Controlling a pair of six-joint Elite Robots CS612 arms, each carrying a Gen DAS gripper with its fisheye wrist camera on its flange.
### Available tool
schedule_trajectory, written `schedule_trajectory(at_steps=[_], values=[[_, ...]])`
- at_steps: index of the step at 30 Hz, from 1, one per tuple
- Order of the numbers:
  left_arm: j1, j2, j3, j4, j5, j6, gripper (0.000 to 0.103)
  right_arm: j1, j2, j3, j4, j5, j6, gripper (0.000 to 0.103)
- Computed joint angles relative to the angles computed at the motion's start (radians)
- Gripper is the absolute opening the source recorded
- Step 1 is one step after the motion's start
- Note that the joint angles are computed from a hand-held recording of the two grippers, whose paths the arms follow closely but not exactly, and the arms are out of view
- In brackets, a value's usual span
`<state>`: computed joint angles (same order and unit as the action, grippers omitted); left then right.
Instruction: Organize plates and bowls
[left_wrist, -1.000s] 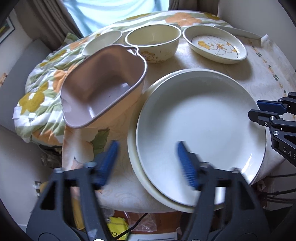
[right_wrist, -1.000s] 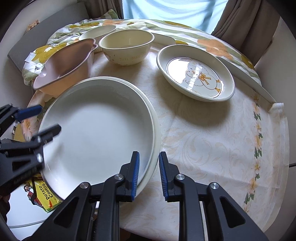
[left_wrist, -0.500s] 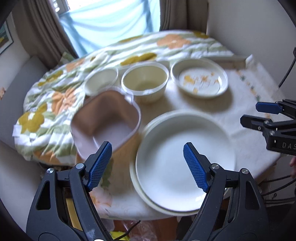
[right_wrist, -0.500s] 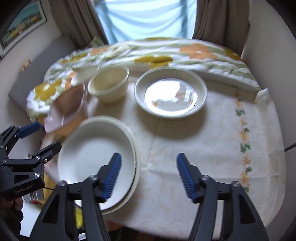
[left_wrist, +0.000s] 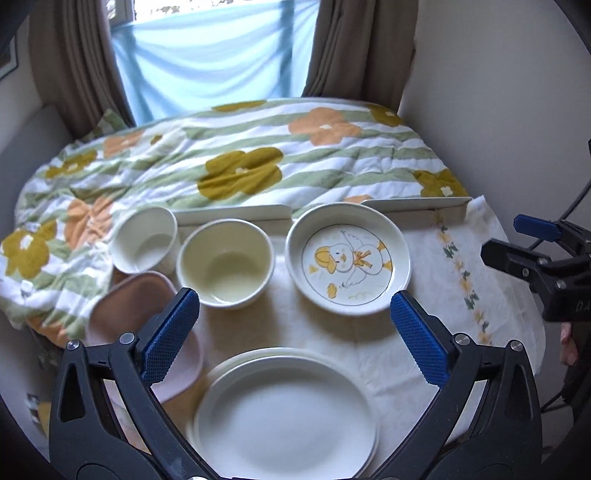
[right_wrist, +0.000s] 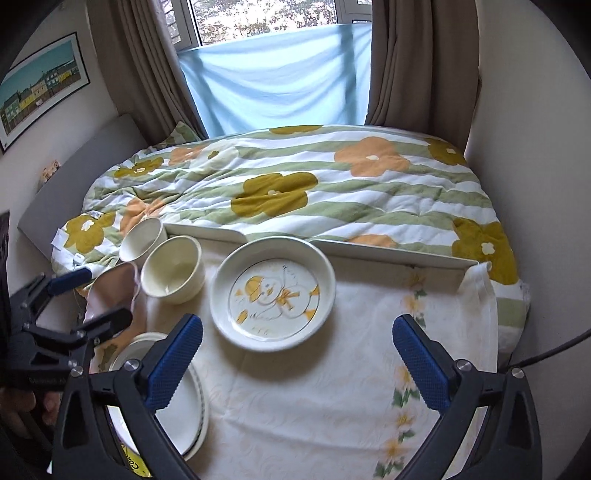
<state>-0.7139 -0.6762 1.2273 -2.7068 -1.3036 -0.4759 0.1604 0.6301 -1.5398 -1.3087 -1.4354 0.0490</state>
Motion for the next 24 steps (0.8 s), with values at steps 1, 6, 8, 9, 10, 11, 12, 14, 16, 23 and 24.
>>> schedule_trajectory(at_steps=[1,6,8,9,10,11,12,14,16,23,24], values=[[0.001,0.015,-0.021,0.024,-0.01,-0.03,0.103,-0.012,-0.006,0.022,0.01,0.028,-0.005,0.103],[0.011,0.09,-0.121,0.14,-0.063,-0.181,0.101,-0.057,-0.034,0.151,0.057,0.151,-0.056,0.103],[0.016,0.119,-0.161,0.173,-0.084,-0.229,0.09,-0.063,-0.039,0.187,0.065,0.17,-0.102,0.102],[0.018,0.135,-0.181,0.19,-0.098,-0.257,0.085,-0.066,-0.044,0.214,0.067,0.186,-0.131,0.1],[0.021,0.151,-0.202,0.207,-0.114,-0.285,0.08,-0.069,-0.047,0.232,0.072,0.203,-0.153,0.095],[0.022,0.168,-0.222,0.225,-0.125,-0.309,0.076,-0.073,-0.052,0.253,0.081,0.22,-0.177,0.091],[0.024,0.184,-0.244,0.242,-0.132,-0.33,0.073,-0.074,-0.059,0.279,0.091,0.235,-0.204,0.083],[0.026,0.215,-0.285,0.274,-0.144,-0.366,0.058,-0.077,-0.07,0.32,0.105,0.256,-0.245,0.071],[0.029,0.244,-0.324,0.305,-0.154,-0.394,0.049,-0.077,-0.08,0.353,0.12,0.267,-0.277,0.058],[0.028,0.276,-0.372,0.343,-0.126,-0.437,0.026,-0.074,-0.092,0.404,0.11,0.301,-0.346,0.029],[0.029,0.275,-0.368,0.337,-0.125,-0.448,0.026,-0.072,-0.092,0.407,0.101,0.295,-0.357,0.024]])
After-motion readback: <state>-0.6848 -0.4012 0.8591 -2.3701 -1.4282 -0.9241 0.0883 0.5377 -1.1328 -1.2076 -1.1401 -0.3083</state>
